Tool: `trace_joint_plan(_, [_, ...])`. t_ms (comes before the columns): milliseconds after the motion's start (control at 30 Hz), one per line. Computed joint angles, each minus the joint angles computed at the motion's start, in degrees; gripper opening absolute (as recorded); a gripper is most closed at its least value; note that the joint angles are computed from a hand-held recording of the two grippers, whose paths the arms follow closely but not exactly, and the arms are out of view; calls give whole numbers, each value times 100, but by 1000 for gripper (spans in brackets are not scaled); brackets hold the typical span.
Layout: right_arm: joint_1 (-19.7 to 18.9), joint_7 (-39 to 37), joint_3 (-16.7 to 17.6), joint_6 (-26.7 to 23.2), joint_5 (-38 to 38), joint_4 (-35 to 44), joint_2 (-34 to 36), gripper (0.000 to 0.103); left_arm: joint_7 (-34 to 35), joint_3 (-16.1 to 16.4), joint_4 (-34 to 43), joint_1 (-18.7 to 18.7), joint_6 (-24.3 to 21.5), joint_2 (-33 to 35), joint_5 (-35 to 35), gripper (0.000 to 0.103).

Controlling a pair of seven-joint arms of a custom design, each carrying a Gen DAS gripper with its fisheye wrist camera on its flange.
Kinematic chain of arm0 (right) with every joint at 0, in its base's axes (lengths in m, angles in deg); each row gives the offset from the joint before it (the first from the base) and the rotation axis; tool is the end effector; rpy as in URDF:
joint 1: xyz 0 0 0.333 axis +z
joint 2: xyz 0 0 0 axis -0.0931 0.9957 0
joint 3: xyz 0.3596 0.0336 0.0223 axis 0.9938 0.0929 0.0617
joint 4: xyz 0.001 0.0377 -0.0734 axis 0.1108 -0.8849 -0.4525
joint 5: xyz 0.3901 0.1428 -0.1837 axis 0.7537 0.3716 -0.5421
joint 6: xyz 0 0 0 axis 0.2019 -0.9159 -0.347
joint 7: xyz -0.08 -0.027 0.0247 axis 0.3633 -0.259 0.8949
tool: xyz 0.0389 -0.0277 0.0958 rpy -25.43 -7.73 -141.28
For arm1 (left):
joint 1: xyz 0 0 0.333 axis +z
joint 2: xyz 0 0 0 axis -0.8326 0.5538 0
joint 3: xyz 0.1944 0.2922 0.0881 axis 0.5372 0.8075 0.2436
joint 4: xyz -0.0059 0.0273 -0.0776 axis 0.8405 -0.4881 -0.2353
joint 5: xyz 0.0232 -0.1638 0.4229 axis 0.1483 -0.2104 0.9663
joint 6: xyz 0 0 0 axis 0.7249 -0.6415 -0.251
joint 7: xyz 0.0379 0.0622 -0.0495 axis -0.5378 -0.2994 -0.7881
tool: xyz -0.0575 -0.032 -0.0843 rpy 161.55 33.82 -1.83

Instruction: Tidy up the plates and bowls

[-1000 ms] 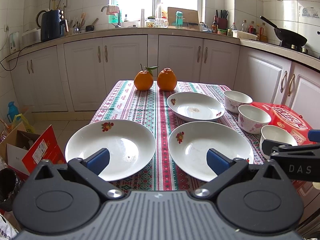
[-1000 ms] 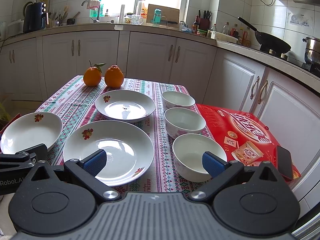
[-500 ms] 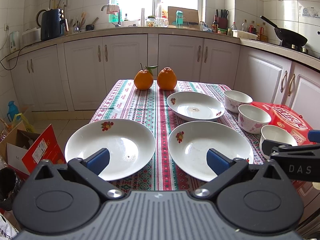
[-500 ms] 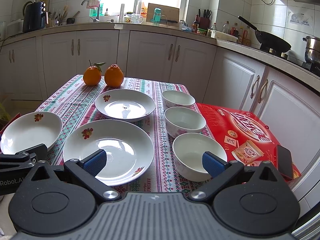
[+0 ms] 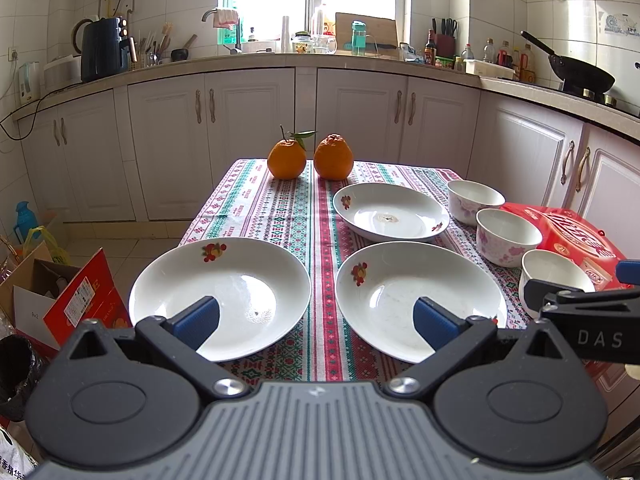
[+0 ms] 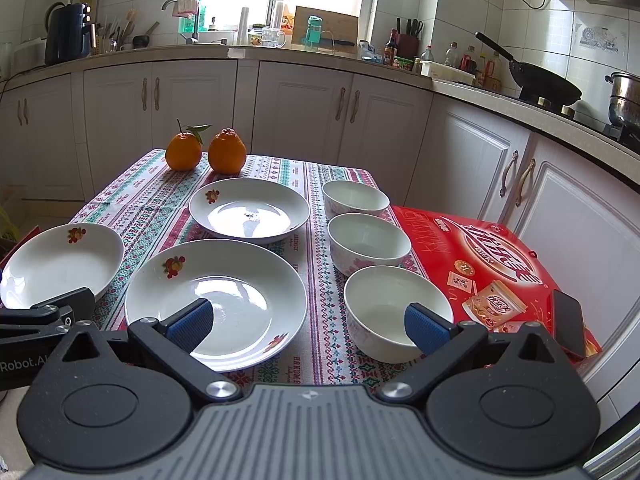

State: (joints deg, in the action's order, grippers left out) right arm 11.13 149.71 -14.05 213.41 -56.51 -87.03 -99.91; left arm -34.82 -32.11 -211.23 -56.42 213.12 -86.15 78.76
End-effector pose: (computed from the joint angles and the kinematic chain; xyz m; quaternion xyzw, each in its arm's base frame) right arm 0.4864 0.2836 0.5288 -0.5822 0.6585 -0.4025 0.2558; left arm 0.5110 -0.2500 0.5168 -0.5679 0.6622 -0.3758 0.3127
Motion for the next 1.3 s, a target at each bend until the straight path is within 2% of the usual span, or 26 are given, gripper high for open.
trace_joint_plan(1033, [13,-205,-36,24,75,65,59,103,45,13,-1,3,30,11,9,102])
trace_joint_plan(1167, [34,-423,-70,45,171,168,176,103,476,122,-55,-35,259,63,-363,102])
trace_joint_plan(1300, [43,-613,-113,127,170,280,283,103,653,56,-51,99,274,82,-531,102])
